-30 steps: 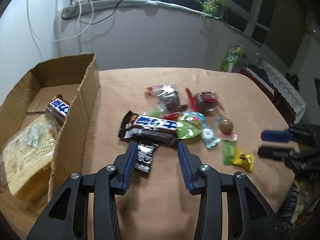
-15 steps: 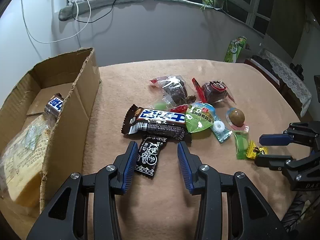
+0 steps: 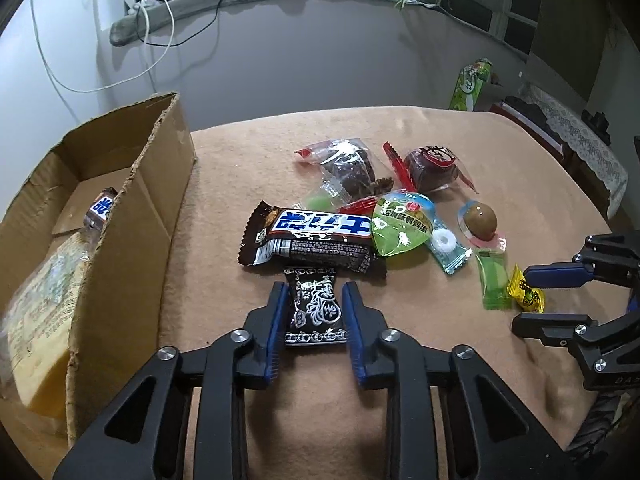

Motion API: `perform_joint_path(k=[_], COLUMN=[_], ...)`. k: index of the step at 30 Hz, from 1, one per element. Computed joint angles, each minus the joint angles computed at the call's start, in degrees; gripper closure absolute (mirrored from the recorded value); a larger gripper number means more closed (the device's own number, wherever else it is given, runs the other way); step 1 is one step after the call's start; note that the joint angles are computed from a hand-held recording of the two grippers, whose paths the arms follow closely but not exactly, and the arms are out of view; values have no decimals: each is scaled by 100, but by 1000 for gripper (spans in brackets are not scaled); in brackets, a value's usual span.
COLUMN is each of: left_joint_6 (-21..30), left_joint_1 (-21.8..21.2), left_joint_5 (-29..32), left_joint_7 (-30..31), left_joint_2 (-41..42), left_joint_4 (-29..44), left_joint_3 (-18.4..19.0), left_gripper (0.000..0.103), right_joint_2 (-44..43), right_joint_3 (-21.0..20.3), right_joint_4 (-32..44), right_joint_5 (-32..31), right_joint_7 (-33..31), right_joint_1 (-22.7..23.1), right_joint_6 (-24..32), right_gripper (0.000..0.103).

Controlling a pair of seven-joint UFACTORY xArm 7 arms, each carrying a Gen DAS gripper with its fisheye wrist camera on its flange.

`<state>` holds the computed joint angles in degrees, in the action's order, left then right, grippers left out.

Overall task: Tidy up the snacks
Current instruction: 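Grasp the yellow candy packet with the right tool while the left tool grasps the black candy packet, then carry the yellow and black candy packets over the box with both tools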

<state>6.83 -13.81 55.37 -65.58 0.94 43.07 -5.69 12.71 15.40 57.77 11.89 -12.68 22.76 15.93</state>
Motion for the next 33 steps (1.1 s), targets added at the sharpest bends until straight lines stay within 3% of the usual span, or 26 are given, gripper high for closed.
perform_joint_path(k=[3, 5, 18, 33], left_joint_6=[1, -20, -309, -826], left_joint_1=[-7, -9, 108, 1141], left_joint_5=[58, 56, 210, 1242], left_joint_7=[-55, -62, -284, -1400], left_joint_2=[6, 0, -251, -1069], left_joint_4=[8, -2, -198, -470], left_joint_3=[1, 2, -102, -912], left_gripper=[77, 78, 78, 78], right_joint_2=[10, -4, -298, -808], right_joint_3=[-97, -159, -131, -262], right_joint_4=[17, -8, -285, -349], right_joint_5=[-223, -384, -304, -1151], right_joint_7=[163, 301, 547, 1393], right_joint_1=[97, 153, 68, 313], right_joint_6=[13, -9, -176, -269], right_gripper=[64, 75, 76, 76])
